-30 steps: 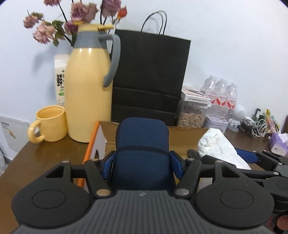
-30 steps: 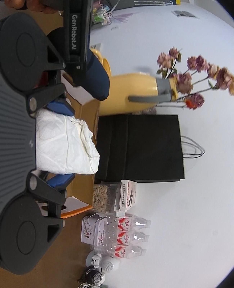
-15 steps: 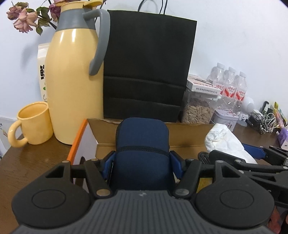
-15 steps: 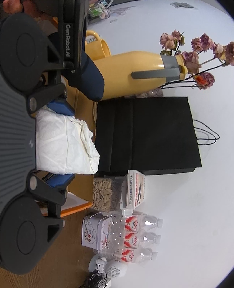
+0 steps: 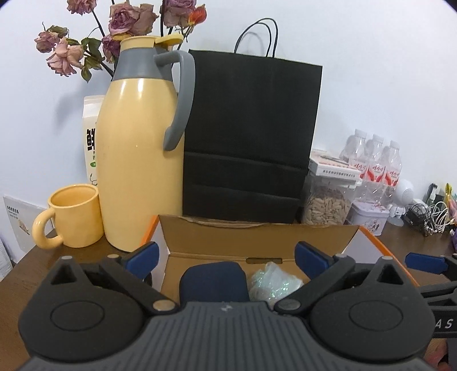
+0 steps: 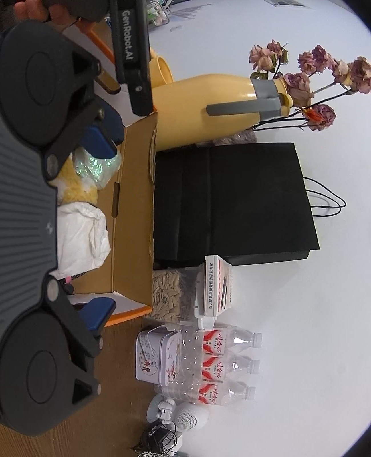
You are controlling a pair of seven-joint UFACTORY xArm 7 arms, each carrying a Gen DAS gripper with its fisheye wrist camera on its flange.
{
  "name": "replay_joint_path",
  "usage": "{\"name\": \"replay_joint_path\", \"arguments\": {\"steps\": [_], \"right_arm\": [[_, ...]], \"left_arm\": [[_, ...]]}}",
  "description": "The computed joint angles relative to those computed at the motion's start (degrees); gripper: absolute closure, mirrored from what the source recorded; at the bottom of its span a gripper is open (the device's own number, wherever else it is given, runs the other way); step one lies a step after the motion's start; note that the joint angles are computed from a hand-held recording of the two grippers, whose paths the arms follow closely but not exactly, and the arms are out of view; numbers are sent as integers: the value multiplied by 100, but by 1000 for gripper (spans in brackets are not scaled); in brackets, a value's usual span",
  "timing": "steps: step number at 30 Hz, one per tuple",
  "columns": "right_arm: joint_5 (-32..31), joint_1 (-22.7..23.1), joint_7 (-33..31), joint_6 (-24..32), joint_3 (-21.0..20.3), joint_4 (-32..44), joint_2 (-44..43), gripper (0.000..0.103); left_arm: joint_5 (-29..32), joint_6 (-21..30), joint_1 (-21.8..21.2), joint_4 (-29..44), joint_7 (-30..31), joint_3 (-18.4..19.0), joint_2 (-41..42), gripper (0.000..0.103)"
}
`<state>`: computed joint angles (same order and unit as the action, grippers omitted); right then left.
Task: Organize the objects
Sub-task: 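Lower the navy case with the left tool while the right tool lowers the cloth, both releasing into the box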
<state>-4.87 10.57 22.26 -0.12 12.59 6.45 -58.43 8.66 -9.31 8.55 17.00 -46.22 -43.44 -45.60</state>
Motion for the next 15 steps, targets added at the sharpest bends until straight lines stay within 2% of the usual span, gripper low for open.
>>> {"name": "replay_joint_path", "arguments": {"steps": [9, 15], "right_arm": [[-40, -8, -13, 121, 46, -42, -259, 0], [-130, 119, 44, 618, 185, -170, -1113, 0]], "left_arm": [[-28, -3, -107, -109, -51, 62, -158, 0], [53, 331, -849, -438, 59, 654, -749, 0]]}}
